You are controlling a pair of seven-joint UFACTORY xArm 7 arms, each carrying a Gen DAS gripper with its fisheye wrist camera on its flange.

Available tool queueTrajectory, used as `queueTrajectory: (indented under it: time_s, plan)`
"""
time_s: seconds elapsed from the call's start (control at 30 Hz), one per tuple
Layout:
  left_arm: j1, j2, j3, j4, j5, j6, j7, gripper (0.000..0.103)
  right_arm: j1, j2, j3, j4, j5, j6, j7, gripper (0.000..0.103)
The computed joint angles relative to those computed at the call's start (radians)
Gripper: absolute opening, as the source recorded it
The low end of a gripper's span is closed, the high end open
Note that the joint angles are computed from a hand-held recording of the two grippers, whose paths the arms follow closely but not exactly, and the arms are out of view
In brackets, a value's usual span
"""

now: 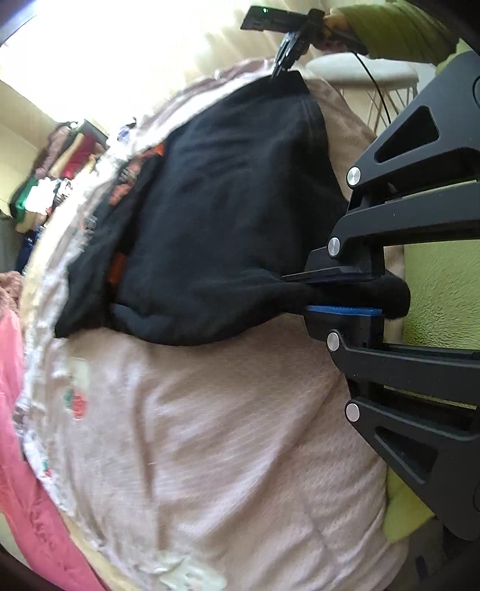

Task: Fold small clothes
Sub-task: 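Close the left tool on the hem while the right tool grips the hem, then fold the hem up over the body toward the collar with both tools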

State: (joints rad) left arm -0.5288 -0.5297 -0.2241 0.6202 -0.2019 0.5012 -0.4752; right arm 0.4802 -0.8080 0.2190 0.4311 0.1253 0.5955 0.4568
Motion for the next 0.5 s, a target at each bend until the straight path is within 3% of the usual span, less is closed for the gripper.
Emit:
queueTrajectory:
  time_s: [0.27, 0.5]
  plan:
    - [0.03, 0.005, 0.027, 0.081, 0.001, -0.044, 0.036, 0.003, -0.003, -0.031, -0.061, -0.008, 0.042, -0.218, -0.021, 0.009]
    - [0.078, 0.078, 0.04, 0.168, 0.003, -0.082, 0.022, 0.003, -0.064, 0.099, -0.092, 0.095, 0.004, -0.315, -0.065, 0.009]
